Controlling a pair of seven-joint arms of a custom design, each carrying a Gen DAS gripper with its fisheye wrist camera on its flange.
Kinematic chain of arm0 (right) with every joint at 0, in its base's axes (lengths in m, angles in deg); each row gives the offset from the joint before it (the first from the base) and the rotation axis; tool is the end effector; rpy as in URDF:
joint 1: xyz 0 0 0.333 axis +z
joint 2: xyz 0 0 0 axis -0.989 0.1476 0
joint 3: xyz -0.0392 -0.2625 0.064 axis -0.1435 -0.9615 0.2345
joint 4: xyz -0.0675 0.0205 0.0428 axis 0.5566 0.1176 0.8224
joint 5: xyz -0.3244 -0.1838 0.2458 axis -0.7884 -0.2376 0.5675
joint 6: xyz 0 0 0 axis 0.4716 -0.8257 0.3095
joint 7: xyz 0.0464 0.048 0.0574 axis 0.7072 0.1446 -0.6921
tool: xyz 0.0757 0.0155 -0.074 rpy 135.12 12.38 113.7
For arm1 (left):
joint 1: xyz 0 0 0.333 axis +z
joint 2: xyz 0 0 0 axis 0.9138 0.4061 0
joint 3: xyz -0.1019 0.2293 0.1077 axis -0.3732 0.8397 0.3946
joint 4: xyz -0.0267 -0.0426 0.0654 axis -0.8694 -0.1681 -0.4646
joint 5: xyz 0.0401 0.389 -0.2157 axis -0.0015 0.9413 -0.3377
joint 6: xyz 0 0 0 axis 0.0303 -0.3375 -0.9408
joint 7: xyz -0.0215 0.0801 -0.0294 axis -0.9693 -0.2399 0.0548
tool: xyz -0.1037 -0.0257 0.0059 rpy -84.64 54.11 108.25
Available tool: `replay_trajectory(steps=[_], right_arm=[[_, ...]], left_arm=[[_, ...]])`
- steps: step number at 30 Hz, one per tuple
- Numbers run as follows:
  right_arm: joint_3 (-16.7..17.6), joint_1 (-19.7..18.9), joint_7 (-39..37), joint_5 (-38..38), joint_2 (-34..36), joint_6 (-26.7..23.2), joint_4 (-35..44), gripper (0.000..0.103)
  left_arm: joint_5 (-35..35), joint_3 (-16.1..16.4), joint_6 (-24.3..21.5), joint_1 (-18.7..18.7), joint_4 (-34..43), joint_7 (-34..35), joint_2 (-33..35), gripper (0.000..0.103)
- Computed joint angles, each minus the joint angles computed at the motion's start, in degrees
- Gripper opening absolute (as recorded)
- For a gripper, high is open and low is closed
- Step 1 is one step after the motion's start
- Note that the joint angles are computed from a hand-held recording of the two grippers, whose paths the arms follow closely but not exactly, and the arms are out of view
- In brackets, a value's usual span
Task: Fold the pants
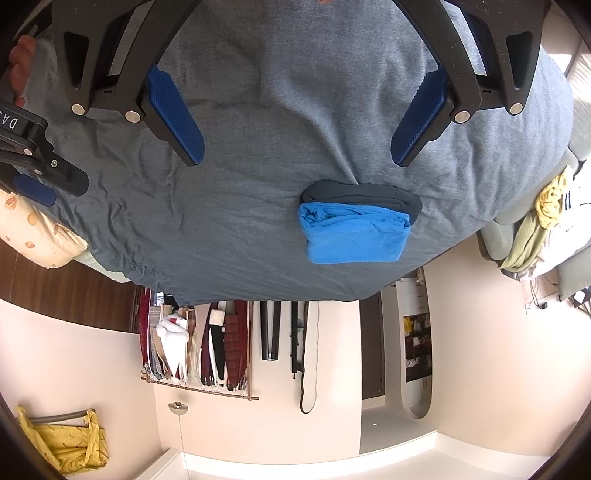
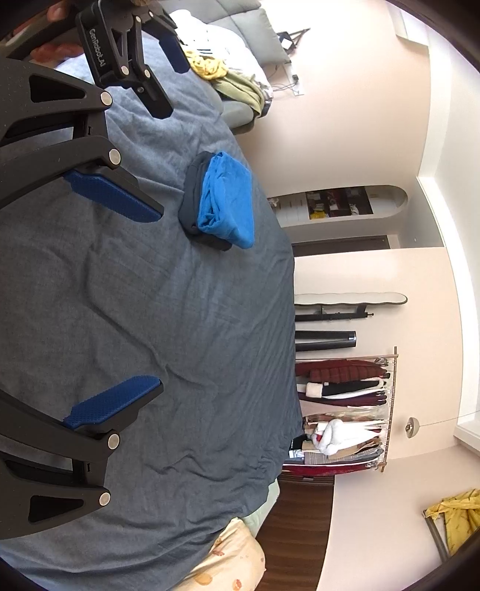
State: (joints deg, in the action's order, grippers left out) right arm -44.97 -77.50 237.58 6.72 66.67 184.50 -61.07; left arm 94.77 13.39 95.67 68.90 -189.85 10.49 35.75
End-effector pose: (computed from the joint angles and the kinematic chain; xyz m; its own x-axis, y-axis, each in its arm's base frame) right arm 0.5480 0.2395 0.5079 0.1594 -0.9863 -0.0419 -0.4362 -0.0323 -0.8993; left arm 0.4820 -0.1719 0.5352 -0.0355 -0.9994 0.0061 -0.4532 0.0107 -0.8914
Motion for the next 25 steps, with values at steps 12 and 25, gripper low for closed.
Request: replay_trajectory(steps=[12,25], right_arm=[[0.0,0.1,-1.2,1.5,-0.3,0.0,-0.4,0.086],[0.8,-0.2,0.3,1.2,-0.1,-1.0,-0.3,0.086]], left_arm=[[2.6,-1.7,-2.0,1.3,0.0,-3.6,-0.7,0.103],[3.7,-1.1,-2.4,0.5,0.9,-4.1,0.7,0.103]])
